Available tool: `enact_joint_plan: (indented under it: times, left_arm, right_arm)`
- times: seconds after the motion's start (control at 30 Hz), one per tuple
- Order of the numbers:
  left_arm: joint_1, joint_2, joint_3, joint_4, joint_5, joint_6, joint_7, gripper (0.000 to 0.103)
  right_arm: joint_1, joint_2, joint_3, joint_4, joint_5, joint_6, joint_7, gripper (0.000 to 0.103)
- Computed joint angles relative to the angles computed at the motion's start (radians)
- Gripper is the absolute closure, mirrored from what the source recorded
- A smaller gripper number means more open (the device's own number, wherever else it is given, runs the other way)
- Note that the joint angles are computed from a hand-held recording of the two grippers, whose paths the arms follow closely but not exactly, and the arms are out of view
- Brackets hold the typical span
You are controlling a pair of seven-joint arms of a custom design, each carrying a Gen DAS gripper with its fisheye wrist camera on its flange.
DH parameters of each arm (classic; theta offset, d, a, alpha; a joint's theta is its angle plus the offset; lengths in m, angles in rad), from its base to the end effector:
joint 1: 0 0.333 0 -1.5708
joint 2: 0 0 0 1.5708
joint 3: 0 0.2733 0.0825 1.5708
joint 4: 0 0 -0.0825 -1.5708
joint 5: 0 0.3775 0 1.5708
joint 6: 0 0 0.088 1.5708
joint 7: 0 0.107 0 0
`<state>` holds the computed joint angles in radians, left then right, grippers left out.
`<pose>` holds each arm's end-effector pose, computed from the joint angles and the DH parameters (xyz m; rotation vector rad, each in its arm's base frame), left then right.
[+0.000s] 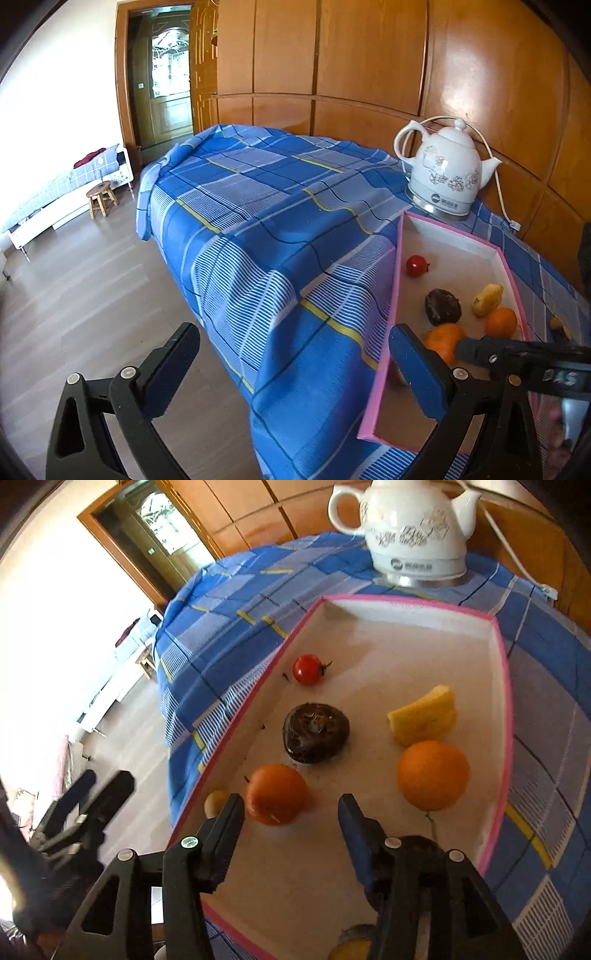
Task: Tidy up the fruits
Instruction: 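Carry the orange into the tray with the right tool and release, then withdraw the open right tool from the tray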
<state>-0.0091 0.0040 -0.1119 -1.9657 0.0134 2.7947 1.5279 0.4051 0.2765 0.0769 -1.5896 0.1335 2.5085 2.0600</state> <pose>0.5973 -0.0732 0.5274 -1.6730 1.8281 -0.8193 0.5999 0.3063 0.5099 -1.6712 1.8445 -0.0841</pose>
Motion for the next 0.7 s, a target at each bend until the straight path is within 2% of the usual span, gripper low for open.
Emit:
enact_joint_plan:
  times: [0.17, 0.33, 0.5, 0.7]
  left_arm:
    - [-0.010, -0.019, -0.006, -0.018, -0.013, 0.003, 0.021, 0.000]
    - [-0.028, -0.038, -0.010, -0.034, -0.048, 0.002, 0.072, 0.000]
    - [-0.059, -0.070, -0.010, -0.062, -0.111, 0.004, 0.156, 0.000]
    - [-0.091, -0.092, -0.013, -0.081, -0.122, 0.007, 0.195, 0.000]
  right_arm:
    - [0.006, -0.119, -0.018, -0.133, -0.080, 0.047, 0.068, 0.049]
    - [-0.016, -0.239, -0.009, -0.270, -0.173, 0.074, 0.162, 0.049]
    - [-0.044, -0.316, 0.020, -0.344, -0.259, 0.051, 0.208, 0.049]
    - [-0.077, -0.398, 0.046, -0.425, -0.294, 0.046, 0.229, 0.049]
